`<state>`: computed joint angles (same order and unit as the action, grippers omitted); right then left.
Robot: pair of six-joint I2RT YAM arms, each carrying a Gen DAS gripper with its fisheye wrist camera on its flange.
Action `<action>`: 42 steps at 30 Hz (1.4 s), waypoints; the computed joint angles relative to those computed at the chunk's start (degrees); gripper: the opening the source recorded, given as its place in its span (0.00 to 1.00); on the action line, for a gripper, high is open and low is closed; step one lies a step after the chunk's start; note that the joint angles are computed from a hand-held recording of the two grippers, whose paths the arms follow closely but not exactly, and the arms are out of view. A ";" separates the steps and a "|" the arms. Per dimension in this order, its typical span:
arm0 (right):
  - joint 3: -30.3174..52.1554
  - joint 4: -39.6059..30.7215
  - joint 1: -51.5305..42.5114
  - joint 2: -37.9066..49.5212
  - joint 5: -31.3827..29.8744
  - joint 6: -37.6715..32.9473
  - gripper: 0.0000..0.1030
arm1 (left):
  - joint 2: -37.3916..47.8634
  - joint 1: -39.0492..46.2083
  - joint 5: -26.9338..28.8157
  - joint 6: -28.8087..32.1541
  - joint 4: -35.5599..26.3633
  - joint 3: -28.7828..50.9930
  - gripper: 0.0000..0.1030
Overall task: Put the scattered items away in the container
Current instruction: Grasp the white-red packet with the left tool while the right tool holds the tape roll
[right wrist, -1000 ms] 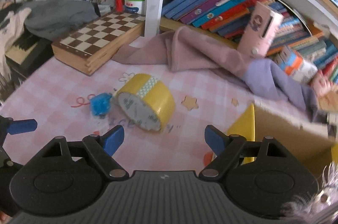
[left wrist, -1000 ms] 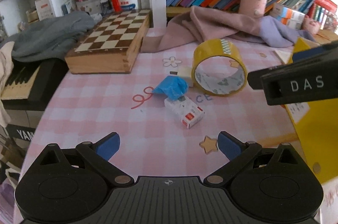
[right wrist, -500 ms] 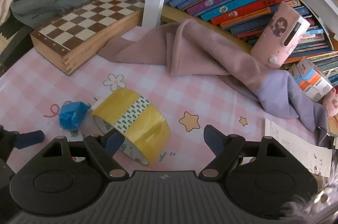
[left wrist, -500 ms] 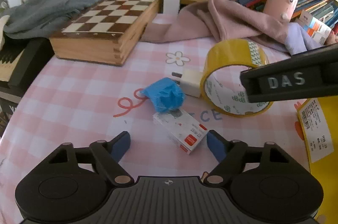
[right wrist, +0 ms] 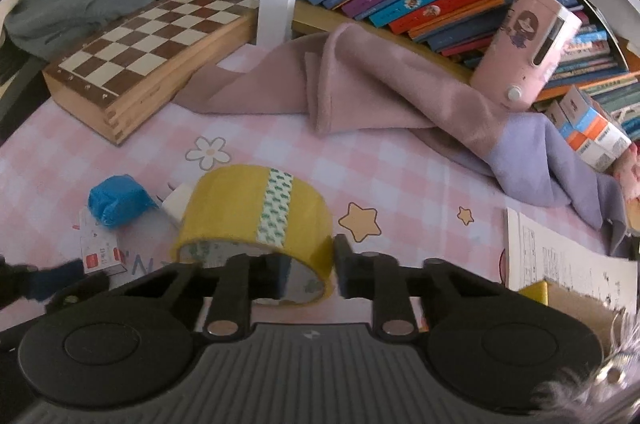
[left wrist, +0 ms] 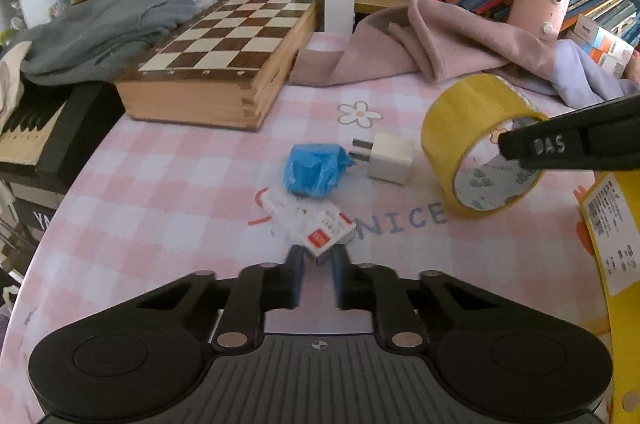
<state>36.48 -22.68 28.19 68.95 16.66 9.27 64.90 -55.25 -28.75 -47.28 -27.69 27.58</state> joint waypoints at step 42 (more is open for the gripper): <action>-3.89 -18.29 2.88 -23.58 -0.99 11.07 0.14 | 6.46 5.96 -0.59 6.81 9.31 0.24 0.41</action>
<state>32.60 -40.97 31.08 45.37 15.67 20.35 71.36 -49.29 -29.34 -40.47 -18.38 27.83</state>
